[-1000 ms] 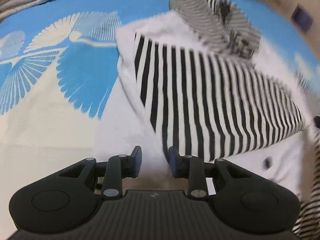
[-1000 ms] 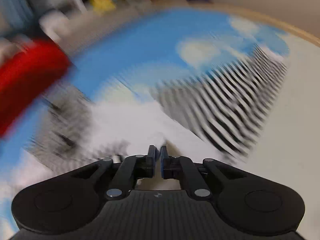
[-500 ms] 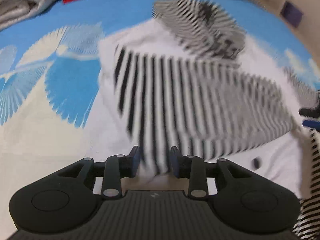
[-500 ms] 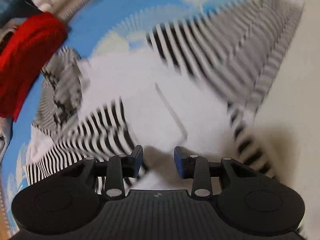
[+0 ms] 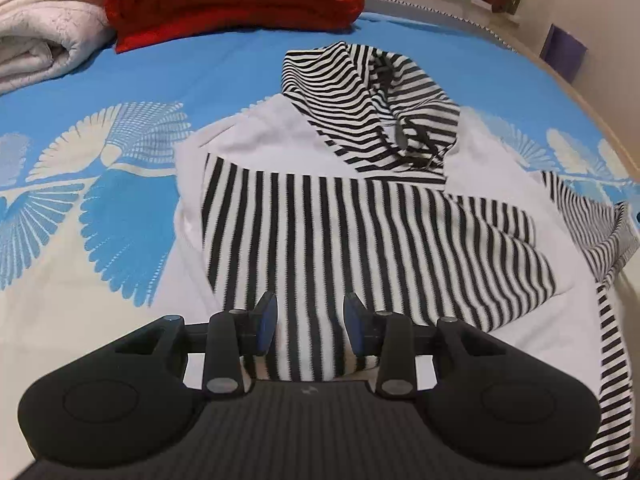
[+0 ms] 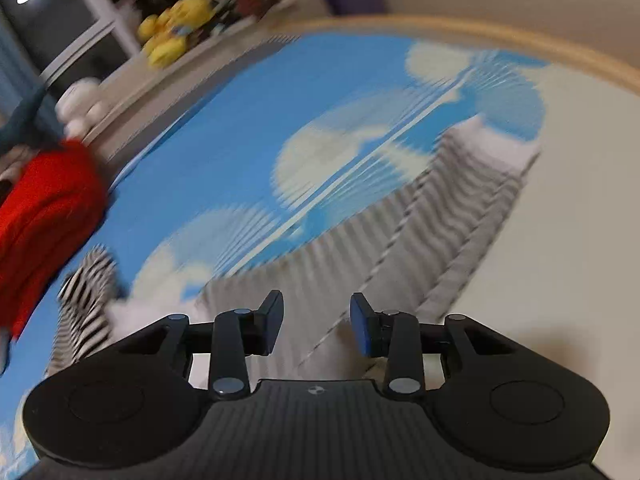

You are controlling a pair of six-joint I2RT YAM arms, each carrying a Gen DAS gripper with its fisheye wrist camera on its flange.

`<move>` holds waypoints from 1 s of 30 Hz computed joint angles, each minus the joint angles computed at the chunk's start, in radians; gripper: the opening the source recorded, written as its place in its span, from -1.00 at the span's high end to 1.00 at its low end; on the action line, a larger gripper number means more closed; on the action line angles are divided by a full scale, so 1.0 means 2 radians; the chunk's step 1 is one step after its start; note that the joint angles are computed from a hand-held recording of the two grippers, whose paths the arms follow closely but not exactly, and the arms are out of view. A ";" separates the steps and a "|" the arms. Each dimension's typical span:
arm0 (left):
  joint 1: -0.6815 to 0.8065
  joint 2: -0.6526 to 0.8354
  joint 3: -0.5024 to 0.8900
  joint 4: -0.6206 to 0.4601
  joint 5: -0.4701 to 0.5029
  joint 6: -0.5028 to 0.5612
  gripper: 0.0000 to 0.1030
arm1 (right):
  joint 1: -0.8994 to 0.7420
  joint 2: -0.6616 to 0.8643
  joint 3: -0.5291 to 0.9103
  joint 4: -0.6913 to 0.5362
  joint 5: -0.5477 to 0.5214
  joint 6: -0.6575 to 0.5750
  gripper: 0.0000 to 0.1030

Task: Fold small clothes
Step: 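Move the right gripper to the striped sleeve cuff and grasp it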

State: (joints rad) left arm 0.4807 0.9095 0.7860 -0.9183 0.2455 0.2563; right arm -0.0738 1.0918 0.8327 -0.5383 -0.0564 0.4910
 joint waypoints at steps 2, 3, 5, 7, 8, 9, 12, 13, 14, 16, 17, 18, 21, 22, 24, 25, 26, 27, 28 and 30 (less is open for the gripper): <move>-0.004 -0.003 0.000 0.002 -0.002 -0.002 0.22 | -0.065 0.004 -0.013 0.025 -0.036 -0.030 0.27; -0.006 -0.004 0.000 0.003 -0.003 -0.003 0.22 | -0.088 0.012 -0.017 0.041 -0.047 -0.036 0.31; -0.008 -0.005 -0.001 0.004 -0.002 -0.005 0.22 | -0.139 0.033 -0.024 0.073 -0.073 -0.045 0.36; -0.007 -0.006 -0.003 0.004 0.001 -0.005 0.22 | -0.174 0.055 -0.032 0.105 -0.081 -0.050 0.36; -0.007 -0.007 -0.003 0.004 0.002 -0.004 0.22 | -0.186 0.069 -0.033 0.119 -0.080 -0.048 0.36; -0.007 -0.007 -0.004 0.004 0.003 -0.004 0.22 | -0.201 0.084 -0.034 0.130 -0.084 -0.045 0.36; -0.008 -0.007 -0.004 0.004 0.002 -0.005 0.22 | -0.246 0.137 -0.028 0.160 -0.114 -0.020 0.36; -0.007 -0.006 -0.004 0.004 0.003 -0.005 0.22 | -0.253 0.149 -0.028 0.168 -0.120 -0.010 0.36; -0.006 -0.005 -0.004 0.004 0.004 -0.006 0.22 | -0.260 0.162 -0.026 0.176 -0.126 -0.003 0.36; -0.003 -0.002 -0.004 0.004 0.007 -0.006 0.22 | -0.267 0.183 -0.027 0.193 -0.131 0.014 0.36; -0.002 -0.002 -0.004 0.004 0.009 -0.006 0.22 | -0.271 0.191 -0.028 0.200 -0.134 0.018 0.36; 0.000 -0.001 -0.004 0.004 0.010 -0.004 0.22 | -0.273 0.204 -0.028 0.211 -0.140 0.024 0.36; 0.001 -0.001 -0.004 0.004 0.012 -0.002 0.22 | -0.277 0.216 -0.042 0.253 -0.152 0.039 0.40; 0.002 -0.001 -0.004 0.004 0.012 -0.002 0.22 | -0.275 0.219 -0.043 0.262 -0.151 0.044 0.40; 0.003 -0.001 -0.004 0.004 0.013 -0.003 0.22 | -0.271 0.222 -0.045 0.276 -0.151 0.055 0.48; 0.003 0.000 -0.004 0.004 0.013 -0.004 0.22 | -0.268 0.220 -0.048 0.281 -0.147 0.059 0.79; 0.003 0.001 -0.003 0.004 0.014 -0.004 0.22 | -0.265 0.219 -0.048 0.279 -0.142 0.058 0.93; 0.004 0.002 -0.003 0.004 0.014 -0.004 0.22 | -0.261 0.218 -0.049 0.280 -0.135 0.057 0.97; 0.004 0.001 -0.002 0.003 0.014 -0.005 0.22 | -0.260 0.212 -0.054 0.286 -0.133 0.056 0.98; 0.009 0.003 0.000 0.002 0.018 -0.004 0.22 | -0.254 0.196 -0.063 0.294 -0.108 0.053 0.99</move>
State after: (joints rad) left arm 0.4983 0.9147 0.7853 -0.9151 0.2811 0.2492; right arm -0.5811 1.4834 0.7076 0.0487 -0.2728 0.5967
